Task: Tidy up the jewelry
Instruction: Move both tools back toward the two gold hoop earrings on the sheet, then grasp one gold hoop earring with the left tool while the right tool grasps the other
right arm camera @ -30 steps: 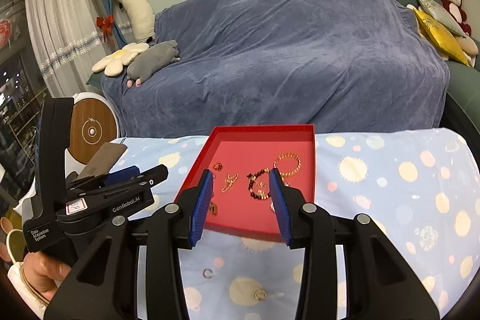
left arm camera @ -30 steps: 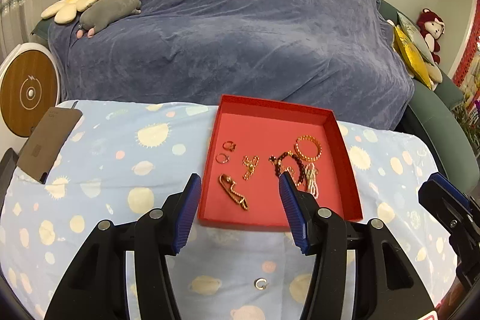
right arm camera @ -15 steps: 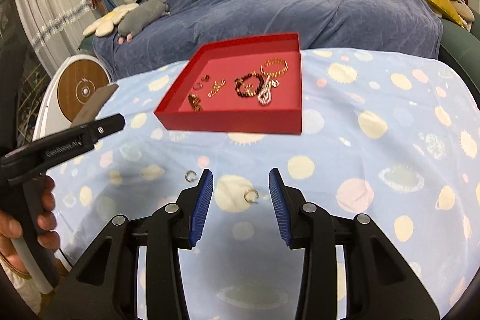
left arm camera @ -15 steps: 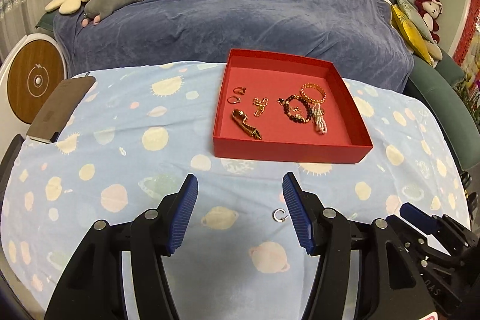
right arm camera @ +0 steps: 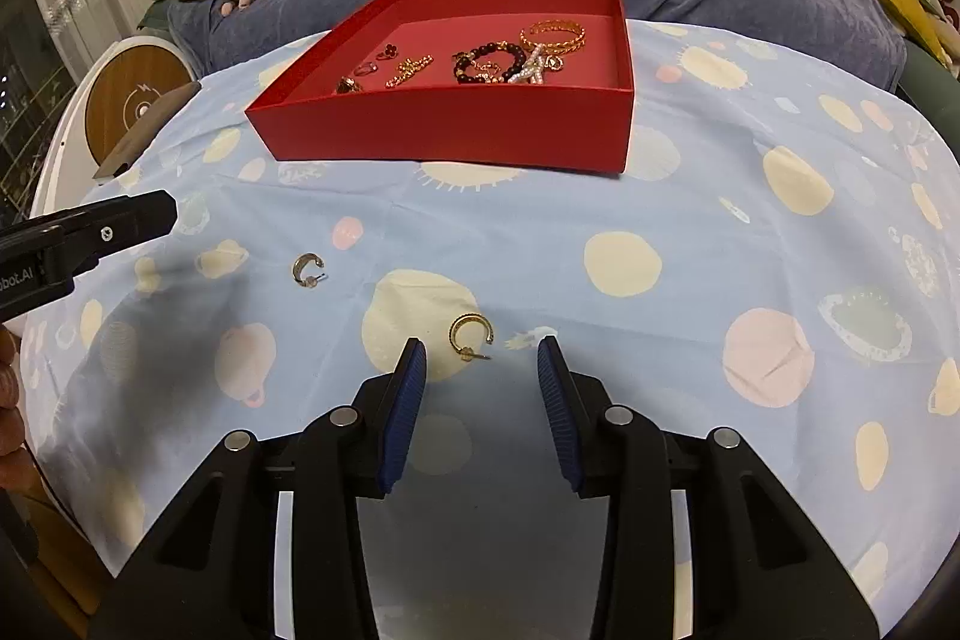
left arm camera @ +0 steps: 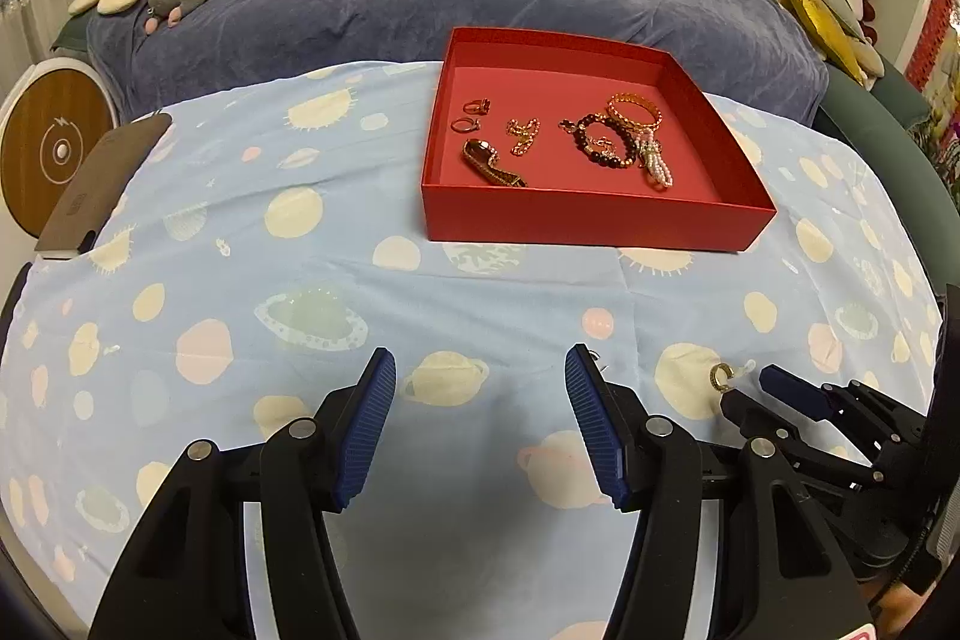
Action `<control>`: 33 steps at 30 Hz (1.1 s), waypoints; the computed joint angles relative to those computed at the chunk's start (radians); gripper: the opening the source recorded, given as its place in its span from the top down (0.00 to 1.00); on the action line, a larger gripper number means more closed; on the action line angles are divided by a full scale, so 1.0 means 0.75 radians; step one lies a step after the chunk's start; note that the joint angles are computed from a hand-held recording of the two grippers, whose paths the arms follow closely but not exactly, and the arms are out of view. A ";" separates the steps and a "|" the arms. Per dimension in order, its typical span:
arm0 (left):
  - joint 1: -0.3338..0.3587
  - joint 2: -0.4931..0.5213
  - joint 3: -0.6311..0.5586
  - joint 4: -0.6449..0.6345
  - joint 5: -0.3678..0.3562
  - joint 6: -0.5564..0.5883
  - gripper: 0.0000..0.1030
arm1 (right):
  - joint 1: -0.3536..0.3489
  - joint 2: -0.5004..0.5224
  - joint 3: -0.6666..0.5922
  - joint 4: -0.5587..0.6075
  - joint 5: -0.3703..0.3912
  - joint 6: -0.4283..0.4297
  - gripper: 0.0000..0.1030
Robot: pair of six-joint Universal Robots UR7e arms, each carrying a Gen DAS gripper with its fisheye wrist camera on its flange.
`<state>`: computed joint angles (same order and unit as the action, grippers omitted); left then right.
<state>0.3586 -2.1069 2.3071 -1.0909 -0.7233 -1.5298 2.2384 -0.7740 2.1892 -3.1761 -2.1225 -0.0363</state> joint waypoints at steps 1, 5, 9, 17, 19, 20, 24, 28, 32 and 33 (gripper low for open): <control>0.002 -0.002 0.001 0.002 -0.002 0.003 0.45 | -0.001 0.004 -0.004 -0.001 -0.002 -0.004 0.64; 0.004 -0.015 0.007 0.010 -0.015 0.008 0.45 | -0.003 0.019 -0.022 -0.006 -0.002 -0.011 0.64; 0.007 -0.019 0.013 0.008 -0.027 0.013 0.45 | 0.004 0.044 -0.044 0.001 -0.010 -0.020 0.67; 0.028 -0.016 0.032 -0.043 -0.038 0.053 0.45 | 0.030 0.079 -0.057 -0.002 -0.059 -0.070 0.83; 0.044 -0.007 0.040 -0.079 -0.041 0.079 0.45 | 0.027 0.074 -0.057 0.004 -0.058 -0.073 0.84; 0.054 0.000 0.044 -0.098 -0.039 0.092 0.45 | 0.027 0.073 -0.057 0.005 -0.061 -0.072 0.84; 0.090 0.035 0.065 -0.177 -0.030 0.148 0.45 | 0.029 0.060 -0.053 0.013 -0.064 -0.056 0.84; 0.128 0.066 0.092 -0.276 -0.020 0.214 0.45 | 0.028 0.016 -0.037 0.042 -0.055 -0.015 0.84; 0.166 0.100 0.115 -0.364 -0.001 0.277 0.45 | 0.026 -0.025 -0.017 0.055 -0.032 0.002 0.84; 0.170 0.105 0.123 -0.382 0.007 0.284 0.45 | 0.025 -0.029 -0.016 0.058 -0.030 0.003 0.84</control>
